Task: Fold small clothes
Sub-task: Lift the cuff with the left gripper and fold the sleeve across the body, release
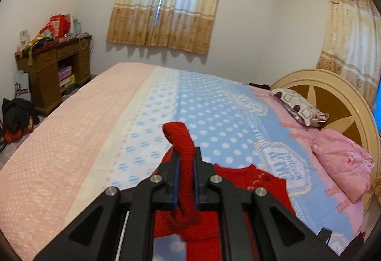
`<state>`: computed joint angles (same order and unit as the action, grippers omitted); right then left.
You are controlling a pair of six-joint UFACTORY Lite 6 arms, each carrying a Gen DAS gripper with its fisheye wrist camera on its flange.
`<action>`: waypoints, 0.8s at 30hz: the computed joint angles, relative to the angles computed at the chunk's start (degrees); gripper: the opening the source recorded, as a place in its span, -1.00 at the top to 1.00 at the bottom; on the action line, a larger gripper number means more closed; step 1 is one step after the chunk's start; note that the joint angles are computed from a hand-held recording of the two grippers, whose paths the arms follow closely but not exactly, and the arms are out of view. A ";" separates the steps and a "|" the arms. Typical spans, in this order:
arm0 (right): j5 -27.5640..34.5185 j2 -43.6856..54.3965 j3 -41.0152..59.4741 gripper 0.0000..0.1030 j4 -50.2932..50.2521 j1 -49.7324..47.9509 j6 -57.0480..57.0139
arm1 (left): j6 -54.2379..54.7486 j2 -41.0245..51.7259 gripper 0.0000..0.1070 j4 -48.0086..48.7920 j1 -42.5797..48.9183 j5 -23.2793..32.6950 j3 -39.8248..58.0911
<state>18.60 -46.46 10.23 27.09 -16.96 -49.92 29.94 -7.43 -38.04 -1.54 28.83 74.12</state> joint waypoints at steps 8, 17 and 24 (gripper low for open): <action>7.96 -1.07 -1.34 -0.59 16.77 -14.05 -23.91 | -14.71 4.80 0.82 11.45 -12.22 -2.35 7.13; 16.76 -1.50 -1.16 -0.59 23.05 -25.85 -35.83 | -32.06 14.97 0.82 26.67 -26.94 -2.98 16.93; 20.40 3.63 0.15 -0.59 25.31 -32.97 -42.71 | -42.41 25.65 0.82 36.68 -35.47 -3.40 22.64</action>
<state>39.00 -42.83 10.38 52.40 -49.92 -92.62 -12.47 18.22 -1.36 -37.01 25.43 96.76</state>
